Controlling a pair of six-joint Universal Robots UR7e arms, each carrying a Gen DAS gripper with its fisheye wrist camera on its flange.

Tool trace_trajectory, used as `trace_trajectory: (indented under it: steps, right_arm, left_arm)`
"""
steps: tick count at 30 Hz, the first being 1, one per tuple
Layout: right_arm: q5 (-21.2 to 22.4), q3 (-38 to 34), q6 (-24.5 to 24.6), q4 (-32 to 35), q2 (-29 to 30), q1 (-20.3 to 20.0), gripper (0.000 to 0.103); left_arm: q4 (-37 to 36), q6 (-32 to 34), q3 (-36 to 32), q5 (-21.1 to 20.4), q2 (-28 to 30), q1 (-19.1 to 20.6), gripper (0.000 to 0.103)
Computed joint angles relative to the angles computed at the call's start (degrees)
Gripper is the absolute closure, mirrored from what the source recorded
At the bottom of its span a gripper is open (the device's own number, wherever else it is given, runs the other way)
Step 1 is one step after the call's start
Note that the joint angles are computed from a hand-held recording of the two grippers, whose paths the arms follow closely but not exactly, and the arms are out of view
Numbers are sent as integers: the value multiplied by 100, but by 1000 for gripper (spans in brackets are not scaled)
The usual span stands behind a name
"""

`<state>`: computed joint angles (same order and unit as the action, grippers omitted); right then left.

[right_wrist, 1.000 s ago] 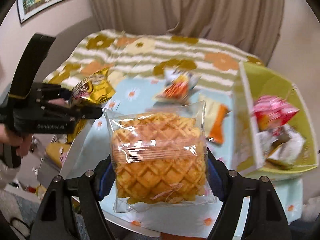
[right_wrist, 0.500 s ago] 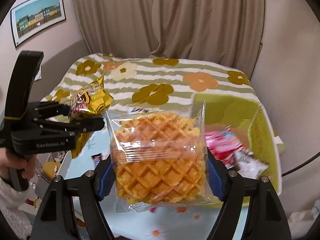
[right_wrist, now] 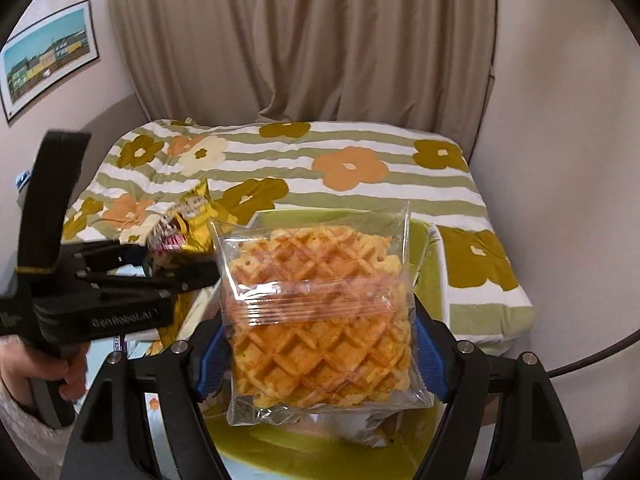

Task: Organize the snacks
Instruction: 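Carry the gold Pillows bag and waffle packet over the yellow box with both tools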

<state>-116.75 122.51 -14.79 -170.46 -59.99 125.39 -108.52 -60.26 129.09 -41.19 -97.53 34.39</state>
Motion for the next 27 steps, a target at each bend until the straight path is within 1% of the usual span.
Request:
trace_trajectory:
  steps: [4, 6, 7, 8, 9, 10, 13, 16, 19, 21, 25, 27]
  right_arm:
    - [127, -108, 0, 73, 91, -226, 29]
    - [178, -136, -8, 92, 120, -310, 29]
    - [190, -142, 2, 110, 121, -335, 29]
    - [217, -146, 24, 142, 118, -372, 29]
    - [264, -144, 65, 184, 109, -406, 29]
    - [292, -162, 83, 222, 106, -434, 29]
    - [290, -176, 136, 290, 102, -483, 29]
    - [336, -159, 194, 332, 93, -541, 29]
    - [295, -179, 253, 381, 130, -544, 29]
    - [256, -258, 314, 444, 195, -553, 29]
    - [333, -462, 345, 556, 334, -593, 29]
    - [242, -628, 374, 665, 467, -583, 27]
  left_arm:
    - [-341, 288, -92, -70, 394, 260, 50]
    - [-325, 344, -155, -16, 545, 318, 47]
    - [-263, 371, -209, -13, 637, 357, 37]
    - [-159, 348, -200, 9, 616, 388, 15]
    - [-30, 256, -229, 53, 647, 392, 4]
    - [-12, 201, -205, 101, 631, 374, 0]
    - [55, 170, -182, -21, 555, 376, 0]
    - [253, 28, -90, -18, 402, 271, 0]
    - [285, -42, 18, -6, 241, 179, 0]
    - [335, -93, 51, 22, 170, 141, 0]
    - [399, -69, 57, 56, 78, 117, 0]
    - [431, -69, 62, 93, 37, 108, 0]
